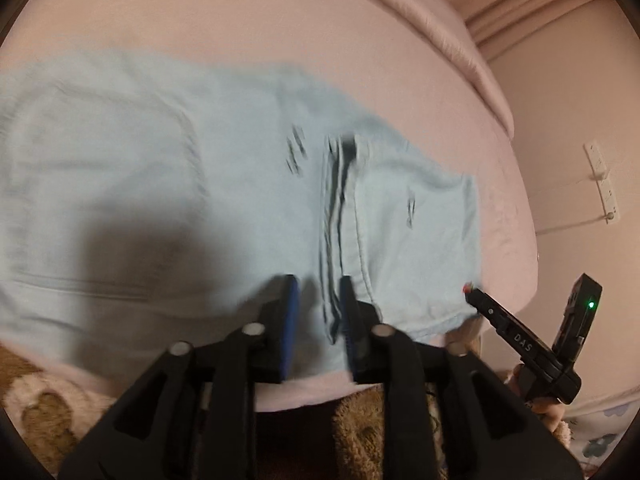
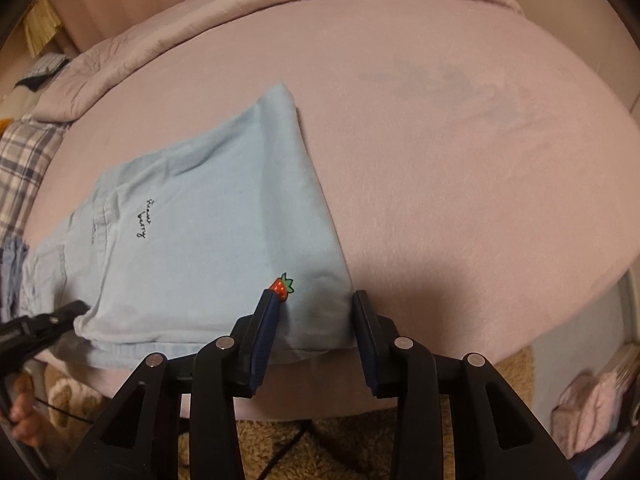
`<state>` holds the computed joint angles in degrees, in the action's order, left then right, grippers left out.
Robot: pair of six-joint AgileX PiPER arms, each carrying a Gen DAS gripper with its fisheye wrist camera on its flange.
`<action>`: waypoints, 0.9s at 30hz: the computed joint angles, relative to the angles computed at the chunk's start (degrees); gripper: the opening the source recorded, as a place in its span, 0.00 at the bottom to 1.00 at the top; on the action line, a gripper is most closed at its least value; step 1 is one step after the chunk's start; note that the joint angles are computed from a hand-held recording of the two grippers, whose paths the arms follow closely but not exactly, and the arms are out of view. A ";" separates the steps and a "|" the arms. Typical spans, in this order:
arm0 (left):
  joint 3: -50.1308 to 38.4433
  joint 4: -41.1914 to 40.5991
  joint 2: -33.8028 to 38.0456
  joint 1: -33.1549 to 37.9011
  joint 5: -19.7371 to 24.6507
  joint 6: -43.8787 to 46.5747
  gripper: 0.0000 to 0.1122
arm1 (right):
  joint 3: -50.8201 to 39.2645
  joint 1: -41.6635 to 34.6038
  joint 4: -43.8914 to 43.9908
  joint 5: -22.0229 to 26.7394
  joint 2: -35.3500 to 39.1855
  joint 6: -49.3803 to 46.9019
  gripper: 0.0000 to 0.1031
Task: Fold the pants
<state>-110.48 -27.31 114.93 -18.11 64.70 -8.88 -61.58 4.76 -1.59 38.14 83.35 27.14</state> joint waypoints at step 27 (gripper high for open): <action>20.71 15.87 -17.47 15.31 -12.85 -16.68 0.83 | -9.77 9.11 1.43 -7.51 2.68 -2.98 0.85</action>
